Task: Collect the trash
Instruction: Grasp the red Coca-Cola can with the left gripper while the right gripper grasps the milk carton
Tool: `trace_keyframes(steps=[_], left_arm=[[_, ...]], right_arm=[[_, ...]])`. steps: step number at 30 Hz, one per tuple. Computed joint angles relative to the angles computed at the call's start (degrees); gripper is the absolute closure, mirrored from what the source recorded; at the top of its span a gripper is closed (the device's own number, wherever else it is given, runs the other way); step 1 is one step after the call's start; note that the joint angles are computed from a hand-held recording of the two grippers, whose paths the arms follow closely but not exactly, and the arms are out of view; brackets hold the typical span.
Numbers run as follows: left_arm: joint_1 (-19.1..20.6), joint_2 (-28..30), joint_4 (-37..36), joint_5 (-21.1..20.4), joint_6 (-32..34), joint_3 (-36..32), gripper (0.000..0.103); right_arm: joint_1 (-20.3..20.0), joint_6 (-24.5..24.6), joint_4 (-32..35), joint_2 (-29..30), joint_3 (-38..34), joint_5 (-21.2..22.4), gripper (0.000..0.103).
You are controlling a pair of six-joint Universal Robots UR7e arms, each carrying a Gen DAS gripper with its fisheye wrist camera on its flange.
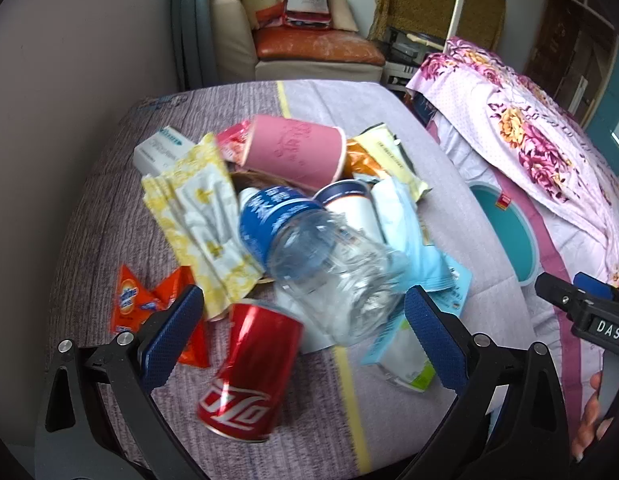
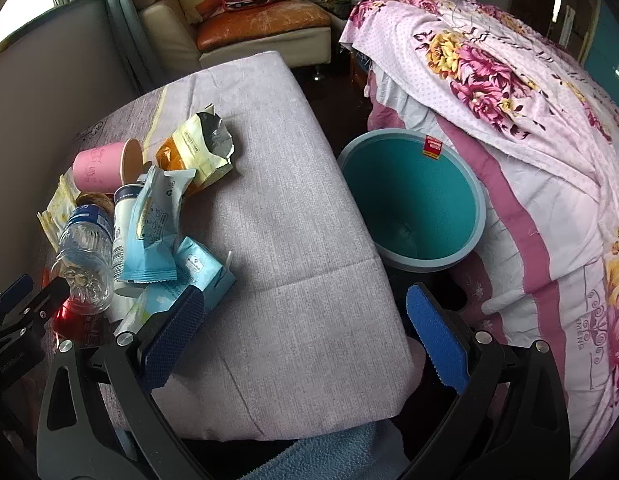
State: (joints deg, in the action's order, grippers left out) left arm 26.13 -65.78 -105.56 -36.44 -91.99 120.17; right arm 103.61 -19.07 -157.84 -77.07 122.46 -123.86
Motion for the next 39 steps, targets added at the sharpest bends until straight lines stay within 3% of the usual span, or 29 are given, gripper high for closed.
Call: trace_keyframes(steps=[8,16,18,20,34,36,39], left_arm=[[-0.8,-5.4,1.5,-7.7,2.5,5.4,0.003],[0.9,-5.8,-5.4,-12.0,9.8,8.0,0.005],[2.5,-5.6,-9.4,-12.9,12.2,9.0,0.018],[3.4,-6.3,-14.0,-13.9,13.8,10.6,0.049],[0.9,-15.5,-18.4,-15.3,13.3,18.2,0.047],[1.3,-14.8,-18.7,-15.3,13.4,17.9,0.046],[1.5,-13.0,-17.6,-14.9,13.5,16.6,0.042]], right_arm=[[1.3,2.7,8.5,1.8,-1.4,1.2,0.006],[2.4,7.8,17.7,4.9,-4.5,4.5,0.006],[2.7,8.7,18.6,5.9,-5.0,4.6,0.006],[3.0,9.8,18.7,7.2,-5.1,3.7,0.006],[4.6,14.0,21.5,14.4,-8.2,2.8,0.011],[3.7,13.3,22.3,14.1,-8.1,3.4,0.027],[2.4,11.0,23.0,12.0,-7.6,4.6,0.038]])
